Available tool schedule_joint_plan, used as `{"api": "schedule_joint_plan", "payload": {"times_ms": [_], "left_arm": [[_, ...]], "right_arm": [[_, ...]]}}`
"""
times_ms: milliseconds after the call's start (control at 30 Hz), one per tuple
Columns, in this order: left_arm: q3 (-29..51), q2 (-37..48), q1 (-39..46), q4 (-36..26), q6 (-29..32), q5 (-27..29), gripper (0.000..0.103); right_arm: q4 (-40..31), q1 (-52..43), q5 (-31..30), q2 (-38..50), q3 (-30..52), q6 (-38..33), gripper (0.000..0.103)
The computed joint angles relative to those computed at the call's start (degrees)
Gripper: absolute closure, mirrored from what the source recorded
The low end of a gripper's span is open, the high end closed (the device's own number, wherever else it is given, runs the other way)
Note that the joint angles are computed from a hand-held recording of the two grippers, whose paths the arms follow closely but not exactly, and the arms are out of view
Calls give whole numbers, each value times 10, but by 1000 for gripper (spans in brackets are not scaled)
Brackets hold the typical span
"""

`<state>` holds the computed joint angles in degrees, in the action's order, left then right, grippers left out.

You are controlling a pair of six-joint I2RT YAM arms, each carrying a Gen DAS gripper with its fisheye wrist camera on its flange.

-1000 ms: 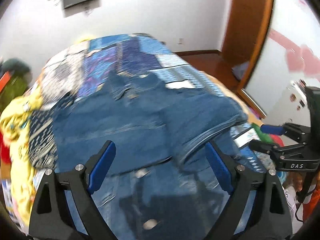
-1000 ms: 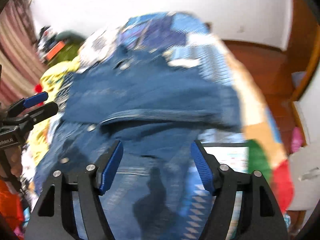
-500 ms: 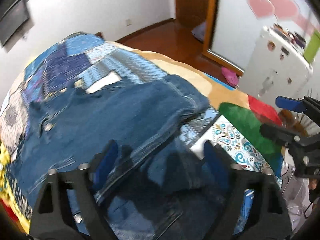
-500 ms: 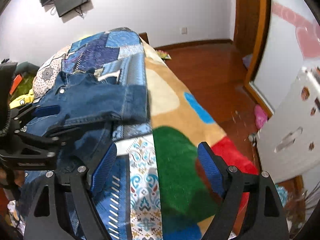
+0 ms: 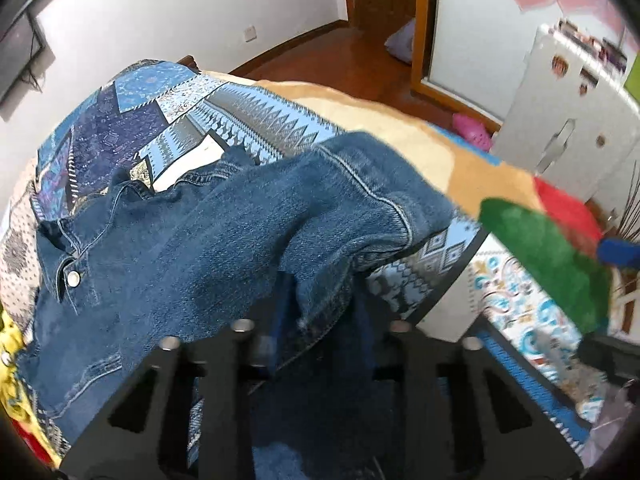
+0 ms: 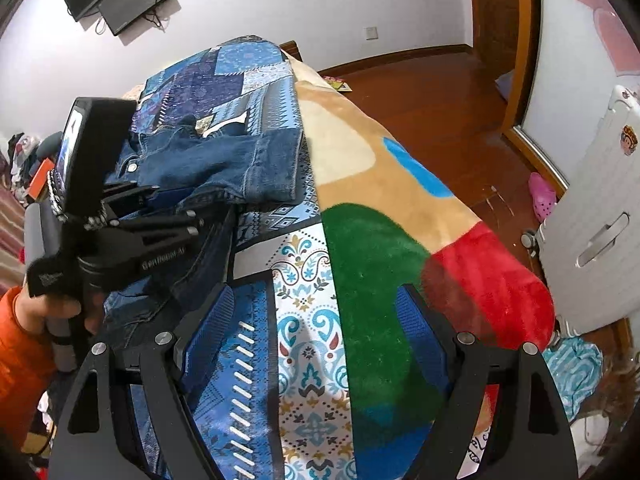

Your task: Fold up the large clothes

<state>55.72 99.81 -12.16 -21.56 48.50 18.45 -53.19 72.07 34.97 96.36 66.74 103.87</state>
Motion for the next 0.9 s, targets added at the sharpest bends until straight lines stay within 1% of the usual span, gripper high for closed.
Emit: {"api": "schedule_joint_plan", "payload": {"times_ms": [33, 67, 167, 333, 400, 467, 567, 700, 767, 800, 867, 900], "left_arm": [[1, -6, 2, 3, -6, 2, 92], [10, -12, 11, -5, -12, 13, 92], [76, -10, 54, -81, -26, 73, 92], [176, -10, 140, -150, -40, 152, 93], [203, -6, 174, -152, -38, 168, 93], [241, 12, 211, -162, -34, 184, 93], [320, 66, 276, -195, -31, 207, 93], [403, 143, 340, -218, -38, 214, 94], [464, 205, 372, -250, -37, 212, 94], [489, 232, 383, -268, -31, 206, 94], [522, 278, 401, -284, -26, 188, 94], [536, 301, 409, -295, -17, 178, 93]], "right_arm": [[1, 0, 2, -1, 1, 0, 22], [1, 0, 3, -1, 2, 1, 22], [-6, 1, 11, 0, 13, -1, 22], [-8, -8, 17, 12, 39, -28, 22], [-7, -15, 19, 21, 56, -49, 22], [5, -24, 18, 27, 65, -74, 22], [25, -38, 13, 39, 82, -112, 22], [49, -66, -7, 78, 117, -175, 22], [57, -78, -24, 100, 132, -198, 22], [66, -88, -38, 115, 139, -216, 22], [74, -104, -66, 137, 151, -236, 22], [85, -115, -88, 152, 152, -246, 22]]}}
